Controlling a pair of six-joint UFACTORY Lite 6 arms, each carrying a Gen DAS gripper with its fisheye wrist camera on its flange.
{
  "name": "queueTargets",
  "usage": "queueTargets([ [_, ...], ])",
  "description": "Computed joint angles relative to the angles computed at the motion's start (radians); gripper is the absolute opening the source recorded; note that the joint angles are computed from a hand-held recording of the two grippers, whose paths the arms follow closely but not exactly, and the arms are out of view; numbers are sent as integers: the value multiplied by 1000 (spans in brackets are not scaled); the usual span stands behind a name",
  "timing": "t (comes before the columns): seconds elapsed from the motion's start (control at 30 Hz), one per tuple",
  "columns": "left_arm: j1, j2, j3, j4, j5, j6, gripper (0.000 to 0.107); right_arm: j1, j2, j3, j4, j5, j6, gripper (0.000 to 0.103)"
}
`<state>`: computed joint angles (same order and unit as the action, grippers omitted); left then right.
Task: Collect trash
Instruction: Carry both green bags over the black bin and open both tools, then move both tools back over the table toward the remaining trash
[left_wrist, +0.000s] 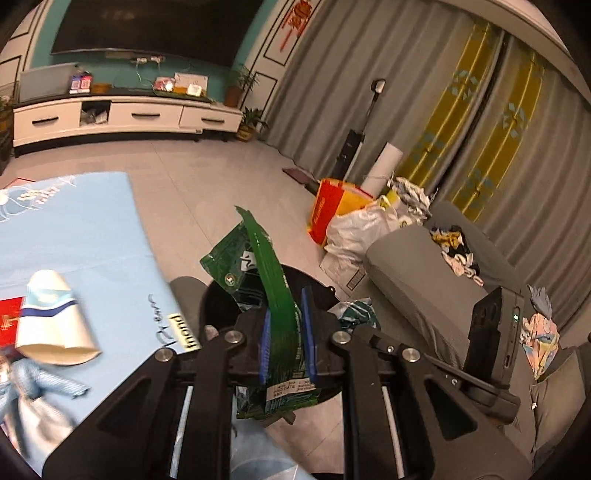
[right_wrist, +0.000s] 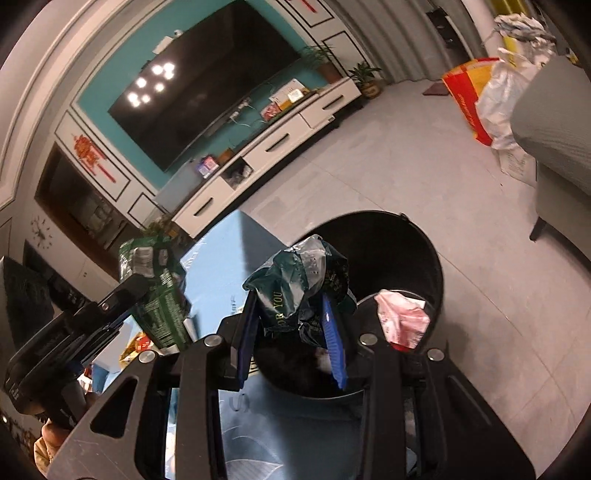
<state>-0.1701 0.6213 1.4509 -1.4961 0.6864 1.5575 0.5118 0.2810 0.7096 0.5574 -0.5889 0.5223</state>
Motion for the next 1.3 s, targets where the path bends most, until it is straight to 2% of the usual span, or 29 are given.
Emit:
queueTargets([
  [0.17,-67,141,151,54,-63,-72,15,-47,60,4,-82,-8,79,36],
  [0.23,-90,183,199,76,-90,-97,19,-65,86,17,-100,-5,94,37],
  [0.27,-96,196,213,82,-98,-103,29,-69,91,20,-98,0,92,37],
  [0.3,-104,210,225,81,-118,-105,45,-76,104,28,-101,4,95,37],
  [0.33,-107,222,243,92,-122,-119,50,-82,114,35,-106,12,99,40],
  [0.4,-116,229,251,87,-139,-121,59,-86,124,50,-96,32,94,52],
  [0.43,-116,223,240,78,-146,-106,63,-85,128,51,-87,37,94,55],
  [0.47,-113,210,217,59,-160,-80,71,-83,129,54,-79,39,90,62],
  [0.53,-103,188,191,47,-169,-65,76,-68,119,50,-32,44,57,64],
  [0.6,-93,163,164,51,-184,-69,90,-56,104,46,-9,50,38,65],
  [0.67,-76,113,100,38,-202,-48,92,-31,82,44,47,64,-7,70],
  [0.77,-51,38,14,21,-231,-23,100,-4,46,46,142,94,-110,75],
  [0.93,13,-90,-117,72,-242,-70,100,82,-4,85,458,136,-420,86],
  [1.07,75,-199,-233,75,-253,-44,100,166,-20,144,733,131,-689,91],
  [1.17,146,-270,-305,94,-240,-28,100,215,-9,197,873,125,-838,100],
  [1.3,248,-368,-410,98,-212,20,100,269,28,288,1031,124,-1024,100],
])
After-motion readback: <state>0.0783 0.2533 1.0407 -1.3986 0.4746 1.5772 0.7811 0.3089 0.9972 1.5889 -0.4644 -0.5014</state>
